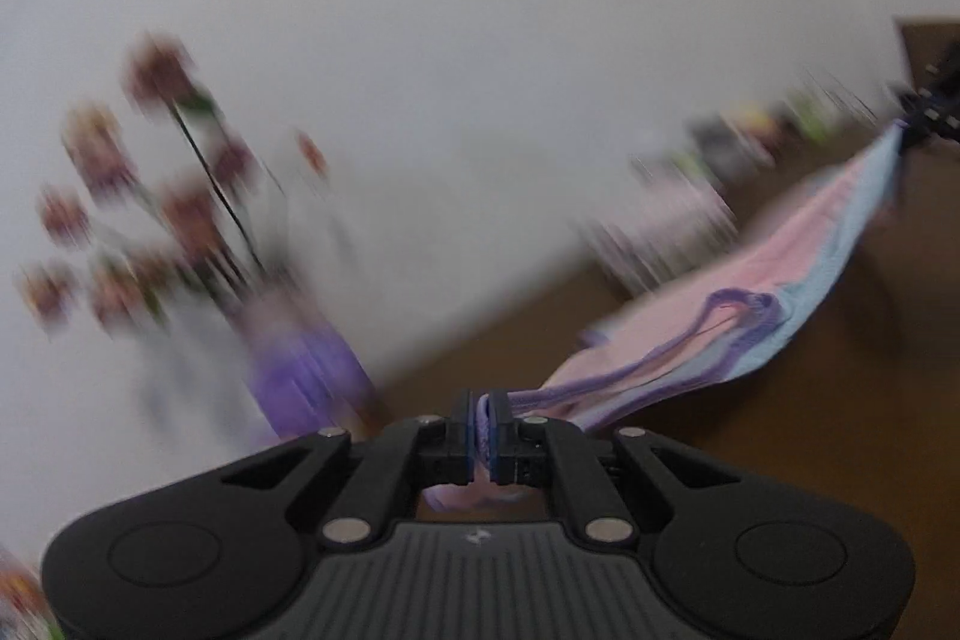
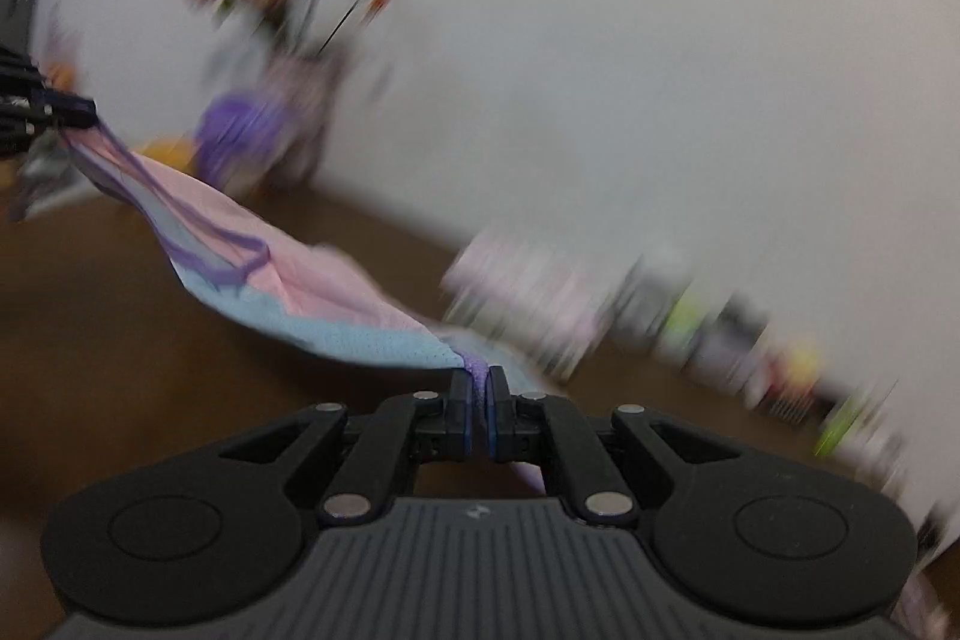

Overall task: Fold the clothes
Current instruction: 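Lift the garment with both grippers and shake it out flat onto the table, then open both grippers to release the spread garment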

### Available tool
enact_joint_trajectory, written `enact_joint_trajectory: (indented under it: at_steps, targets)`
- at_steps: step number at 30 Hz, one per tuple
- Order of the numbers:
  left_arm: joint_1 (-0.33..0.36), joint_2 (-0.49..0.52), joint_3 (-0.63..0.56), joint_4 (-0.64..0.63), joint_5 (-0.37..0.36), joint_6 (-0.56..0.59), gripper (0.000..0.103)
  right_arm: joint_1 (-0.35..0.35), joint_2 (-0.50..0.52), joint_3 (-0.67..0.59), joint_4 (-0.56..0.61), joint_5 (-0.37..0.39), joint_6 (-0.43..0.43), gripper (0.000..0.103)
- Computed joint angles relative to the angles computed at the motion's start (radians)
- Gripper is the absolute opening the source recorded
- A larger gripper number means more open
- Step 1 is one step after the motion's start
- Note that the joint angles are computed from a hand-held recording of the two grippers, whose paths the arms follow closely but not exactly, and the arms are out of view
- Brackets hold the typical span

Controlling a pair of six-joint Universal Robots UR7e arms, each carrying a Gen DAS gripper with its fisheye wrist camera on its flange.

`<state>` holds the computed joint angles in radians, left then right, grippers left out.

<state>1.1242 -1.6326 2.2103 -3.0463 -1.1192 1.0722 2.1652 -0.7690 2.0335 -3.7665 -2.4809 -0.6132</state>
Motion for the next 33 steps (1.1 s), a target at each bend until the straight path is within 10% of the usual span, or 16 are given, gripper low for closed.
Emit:
enact_joint_trajectory:
  at_steps: [6, 12, 16, 18, 20, 26, 33]
  targets:
    - [0.107, -0.075, 0.1, 0.089, 0.007, -0.085, 0.003, -0.015, 0.041, 0.198, 0.043, 0.034, 0.322, 0.003]
    - [0.124, -0.124, 0.114, 0.158, 0.027, -0.121, 0.003, 0.014, 0.043, 0.272, 0.014, 0.062, 0.462, 0.003]
    - [0.107, -0.157, 0.085, 0.28, 0.017, -0.189, 0.016, 0.017, 0.04, 0.281, 0.044, 0.071, 0.489, 0.007]
    - [0.104, -0.173, 0.072, 0.337, 0.003, -0.228, 0.042, 0.013, 0.031, 0.29, 0.056, 0.079, 0.514, 0.019]
    - [0.104, -0.191, 0.056, 0.379, -0.025, -0.252, 0.063, 0.014, 0.012, 0.306, 0.049, 0.088, 0.541, 0.052]
    - [0.098, -0.172, -0.038, 0.468, -0.092, -0.351, 0.077, -0.014, -0.079, 0.348, -0.033, 0.162, 0.586, 0.059]
    - [0.06, 0.0, -0.106, 0.379, 0.046, -0.364, 0.077, -0.116, -0.055, 0.24, 0.025, 0.061, 0.47, 0.058]
